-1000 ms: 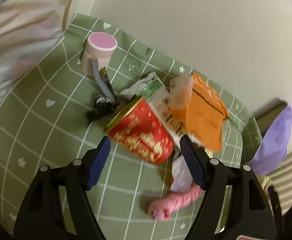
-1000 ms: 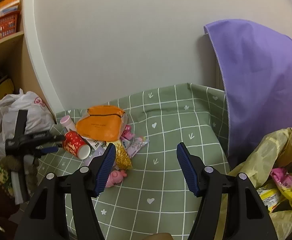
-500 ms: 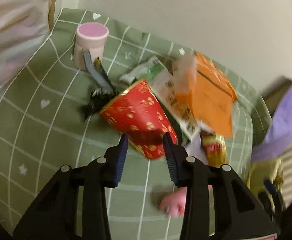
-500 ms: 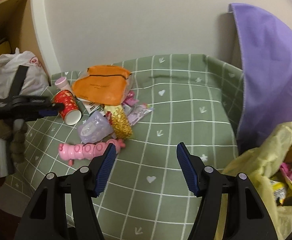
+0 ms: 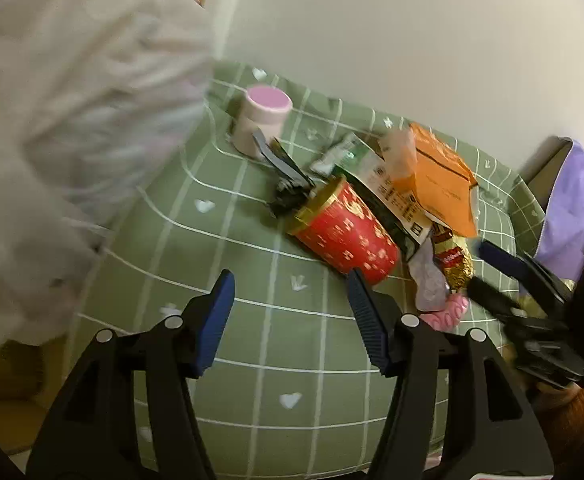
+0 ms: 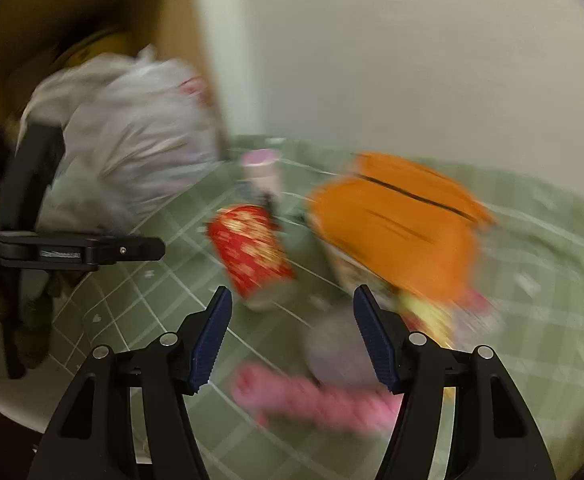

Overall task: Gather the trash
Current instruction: 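Grasp the red printed can with the right tool while the left grasps a dark wrapper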

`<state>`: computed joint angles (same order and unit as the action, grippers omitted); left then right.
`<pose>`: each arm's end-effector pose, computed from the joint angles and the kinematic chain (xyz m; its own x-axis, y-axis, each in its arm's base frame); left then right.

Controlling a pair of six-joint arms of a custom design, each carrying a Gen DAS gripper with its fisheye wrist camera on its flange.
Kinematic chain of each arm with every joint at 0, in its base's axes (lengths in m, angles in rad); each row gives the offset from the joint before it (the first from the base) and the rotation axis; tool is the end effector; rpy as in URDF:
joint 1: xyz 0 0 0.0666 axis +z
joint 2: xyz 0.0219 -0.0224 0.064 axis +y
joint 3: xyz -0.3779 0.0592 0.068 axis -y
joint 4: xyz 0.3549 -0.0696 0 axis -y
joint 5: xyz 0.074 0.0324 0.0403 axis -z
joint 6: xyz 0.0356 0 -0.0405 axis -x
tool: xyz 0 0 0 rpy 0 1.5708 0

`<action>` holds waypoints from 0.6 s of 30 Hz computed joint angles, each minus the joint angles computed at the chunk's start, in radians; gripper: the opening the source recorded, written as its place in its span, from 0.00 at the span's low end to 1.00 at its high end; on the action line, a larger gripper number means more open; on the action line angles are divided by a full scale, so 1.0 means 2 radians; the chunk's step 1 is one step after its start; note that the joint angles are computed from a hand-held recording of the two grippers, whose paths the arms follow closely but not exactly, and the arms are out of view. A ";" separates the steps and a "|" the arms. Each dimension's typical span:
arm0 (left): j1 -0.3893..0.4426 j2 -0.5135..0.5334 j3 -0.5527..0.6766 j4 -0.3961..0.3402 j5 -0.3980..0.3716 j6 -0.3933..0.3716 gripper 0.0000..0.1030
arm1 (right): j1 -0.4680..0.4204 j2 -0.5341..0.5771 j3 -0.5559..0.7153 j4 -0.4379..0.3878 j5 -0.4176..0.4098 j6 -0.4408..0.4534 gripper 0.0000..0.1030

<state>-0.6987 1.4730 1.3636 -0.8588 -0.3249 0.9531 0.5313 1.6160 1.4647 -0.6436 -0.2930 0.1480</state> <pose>0.3641 -0.2916 0.3857 -0.7493 -0.3795 -0.5426 -0.2414 0.9197 -0.3097 0.4548 0.2787 0.3743 -0.5114 -0.4643 -0.7231 -0.7430 0.6617 0.1006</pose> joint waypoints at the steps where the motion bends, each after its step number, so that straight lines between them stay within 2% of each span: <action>1: -0.001 -0.003 0.000 -0.005 -0.007 -0.002 0.54 | 0.009 0.020 0.017 -0.001 -0.005 0.014 0.58; 5: 0.000 -0.022 -0.012 -0.006 -0.027 0.006 0.54 | 0.031 0.075 0.067 -0.005 -0.004 0.048 0.58; 9: -0.002 -0.030 -0.021 -0.005 -0.036 0.014 0.54 | 0.036 0.120 0.119 -0.076 -0.007 0.066 0.53; 12: 0.001 -0.027 -0.023 0.001 -0.031 0.012 0.54 | 0.032 0.098 0.095 -0.080 -0.018 0.061 0.50; 18: 0.020 -0.011 -0.027 0.046 -0.007 0.000 0.54 | 0.009 0.008 0.011 -0.031 0.001 0.005 0.49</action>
